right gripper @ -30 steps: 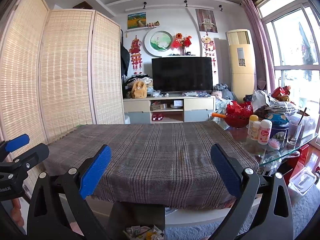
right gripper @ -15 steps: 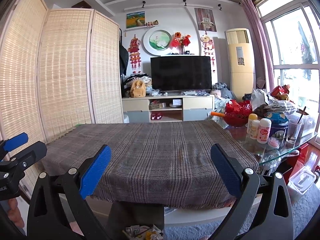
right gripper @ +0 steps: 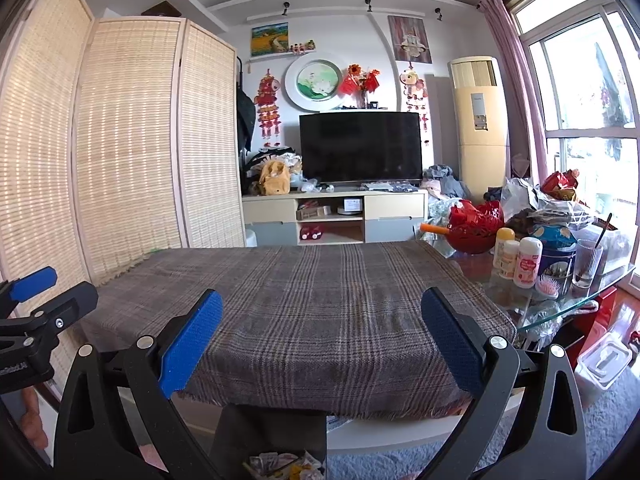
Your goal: Collect trash
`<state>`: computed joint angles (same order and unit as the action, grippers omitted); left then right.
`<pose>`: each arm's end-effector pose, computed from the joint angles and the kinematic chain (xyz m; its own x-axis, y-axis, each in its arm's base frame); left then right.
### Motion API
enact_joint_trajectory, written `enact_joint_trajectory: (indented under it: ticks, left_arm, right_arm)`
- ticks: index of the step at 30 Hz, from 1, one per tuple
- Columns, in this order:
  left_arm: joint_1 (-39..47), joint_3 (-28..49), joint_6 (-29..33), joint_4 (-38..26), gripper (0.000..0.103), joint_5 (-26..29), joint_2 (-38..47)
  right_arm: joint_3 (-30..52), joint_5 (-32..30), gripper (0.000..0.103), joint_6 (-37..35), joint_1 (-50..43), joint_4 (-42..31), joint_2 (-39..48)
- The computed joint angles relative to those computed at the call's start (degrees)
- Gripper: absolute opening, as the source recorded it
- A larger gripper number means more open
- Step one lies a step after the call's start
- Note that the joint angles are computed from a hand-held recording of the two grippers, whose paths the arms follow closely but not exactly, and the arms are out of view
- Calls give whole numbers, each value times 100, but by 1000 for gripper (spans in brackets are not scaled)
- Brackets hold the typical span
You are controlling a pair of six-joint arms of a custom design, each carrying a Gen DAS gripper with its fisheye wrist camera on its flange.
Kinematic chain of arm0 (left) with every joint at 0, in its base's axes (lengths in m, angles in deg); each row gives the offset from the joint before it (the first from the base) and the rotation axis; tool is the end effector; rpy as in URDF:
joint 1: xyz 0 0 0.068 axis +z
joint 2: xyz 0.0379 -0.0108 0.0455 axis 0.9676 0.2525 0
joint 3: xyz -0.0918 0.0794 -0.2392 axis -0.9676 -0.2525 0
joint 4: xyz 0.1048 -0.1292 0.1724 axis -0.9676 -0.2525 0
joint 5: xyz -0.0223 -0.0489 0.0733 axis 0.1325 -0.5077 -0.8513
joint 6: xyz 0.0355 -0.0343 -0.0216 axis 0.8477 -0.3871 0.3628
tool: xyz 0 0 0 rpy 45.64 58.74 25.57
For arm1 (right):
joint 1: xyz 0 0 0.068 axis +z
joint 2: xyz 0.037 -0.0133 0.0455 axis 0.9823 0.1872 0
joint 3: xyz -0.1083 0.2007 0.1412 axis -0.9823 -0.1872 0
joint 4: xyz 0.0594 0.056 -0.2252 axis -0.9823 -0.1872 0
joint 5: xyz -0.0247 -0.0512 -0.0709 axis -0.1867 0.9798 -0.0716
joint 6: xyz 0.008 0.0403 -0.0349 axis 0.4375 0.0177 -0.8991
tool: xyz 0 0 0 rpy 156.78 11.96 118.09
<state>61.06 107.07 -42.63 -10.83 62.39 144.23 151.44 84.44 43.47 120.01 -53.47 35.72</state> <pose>0.2785 -0.0812 0.3815 -0.2299 0.1423 -0.9628 0.5170 0.8560 0.0031 0.1959 0.1289 0.3762 -0.1699 0.1388 -0.9756 0.3578 0.9312 0.0701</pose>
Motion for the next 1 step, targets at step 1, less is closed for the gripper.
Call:
enact_joint_trajectory:
  ticks: [1]
  left_arm:
    - [-11, 99, 12, -29, 95, -22, 94]
  right_arm:
    - [22, -40, 100, -28, -79, 38, 31]
